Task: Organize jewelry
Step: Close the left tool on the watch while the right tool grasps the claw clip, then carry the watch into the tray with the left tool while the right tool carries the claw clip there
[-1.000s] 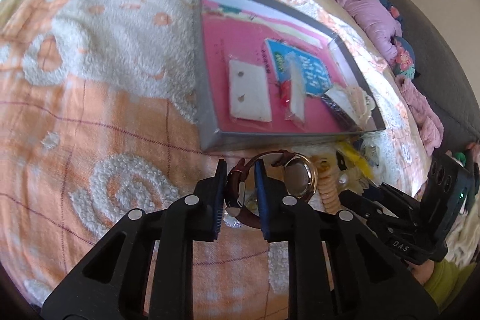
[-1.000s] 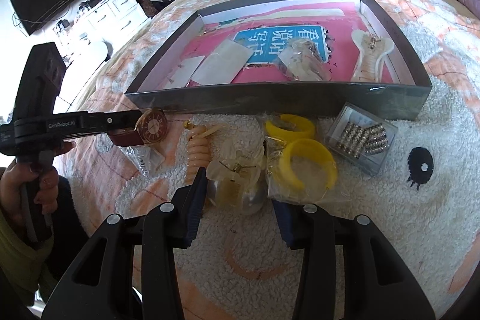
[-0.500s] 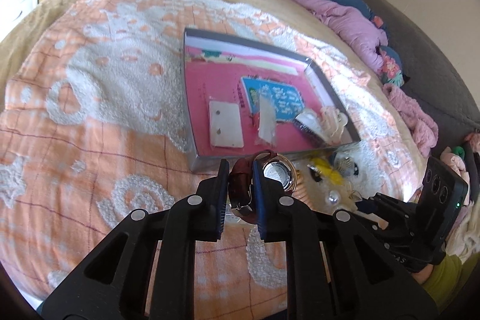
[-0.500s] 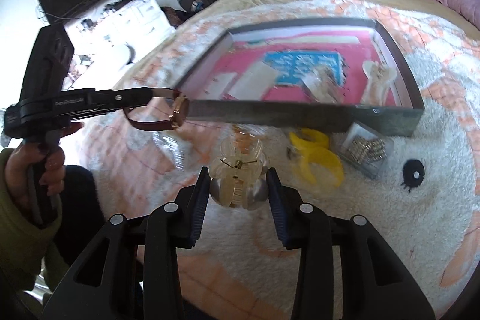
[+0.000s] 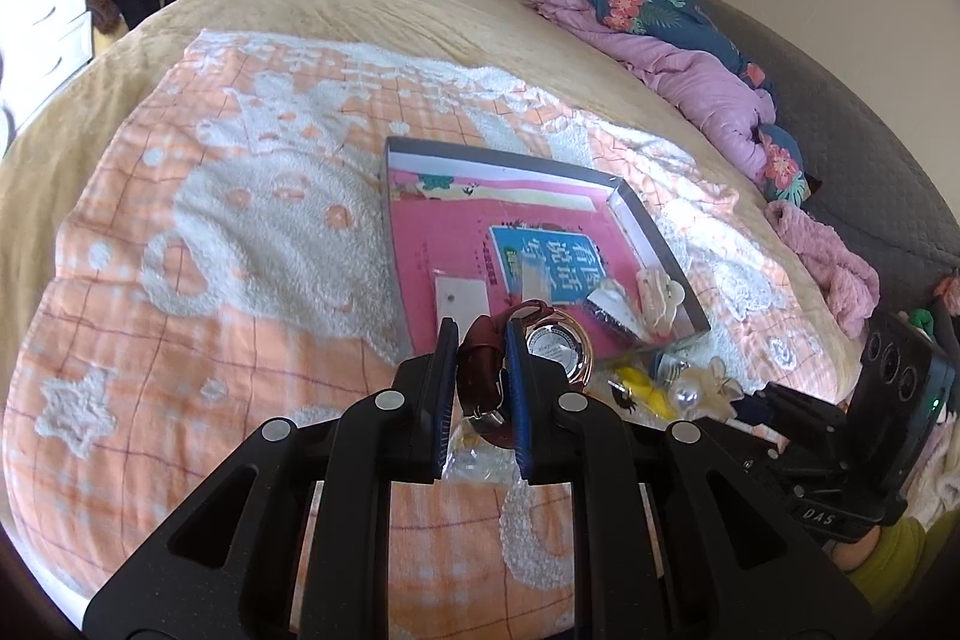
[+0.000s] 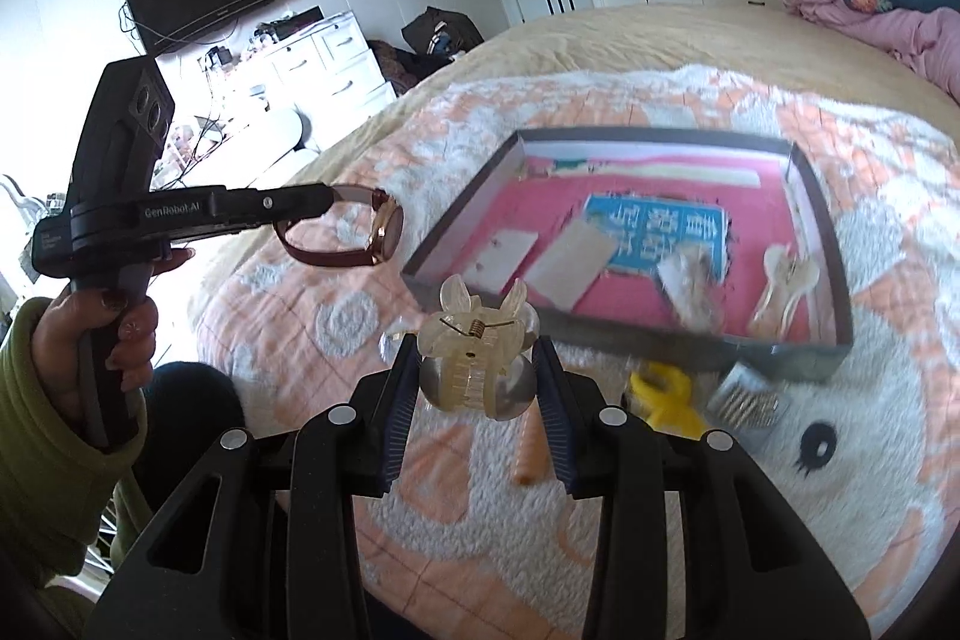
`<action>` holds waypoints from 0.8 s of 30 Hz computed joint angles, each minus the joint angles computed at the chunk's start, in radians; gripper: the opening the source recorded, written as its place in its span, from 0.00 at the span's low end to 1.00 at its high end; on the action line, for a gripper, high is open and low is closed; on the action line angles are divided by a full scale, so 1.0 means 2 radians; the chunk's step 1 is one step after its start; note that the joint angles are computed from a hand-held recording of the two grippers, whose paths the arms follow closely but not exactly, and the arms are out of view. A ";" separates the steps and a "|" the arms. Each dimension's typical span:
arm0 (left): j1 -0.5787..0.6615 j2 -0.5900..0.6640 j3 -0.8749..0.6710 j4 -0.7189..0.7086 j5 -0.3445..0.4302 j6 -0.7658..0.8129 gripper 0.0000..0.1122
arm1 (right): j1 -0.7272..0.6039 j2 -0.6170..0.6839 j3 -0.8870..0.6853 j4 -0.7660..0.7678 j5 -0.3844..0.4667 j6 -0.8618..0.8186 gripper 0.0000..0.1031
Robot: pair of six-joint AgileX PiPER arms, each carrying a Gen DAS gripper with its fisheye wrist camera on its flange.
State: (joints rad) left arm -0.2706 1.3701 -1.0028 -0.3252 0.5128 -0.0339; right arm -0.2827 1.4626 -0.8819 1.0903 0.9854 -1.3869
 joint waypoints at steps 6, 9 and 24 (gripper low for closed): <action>-0.012 0.031 -0.042 0.010 -0.005 -0.009 0.08 | 0.004 0.016 -0.039 0.005 -0.004 0.015 0.35; -0.022 0.047 -0.066 0.032 -0.007 -0.026 0.08 | 0.005 0.030 -0.064 0.008 -0.005 0.028 0.35; -0.031 0.118 -0.134 0.036 0.000 -0.030 0.08 | -0.005 0.096 -0.160 0.004 -0.031 0.070 0.35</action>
State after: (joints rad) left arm -0.3322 1.6071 -1.2699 -0.2524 0.5137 -0.0940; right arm -0.2922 1.6546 -1.2027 1.0984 0.9234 -1.2463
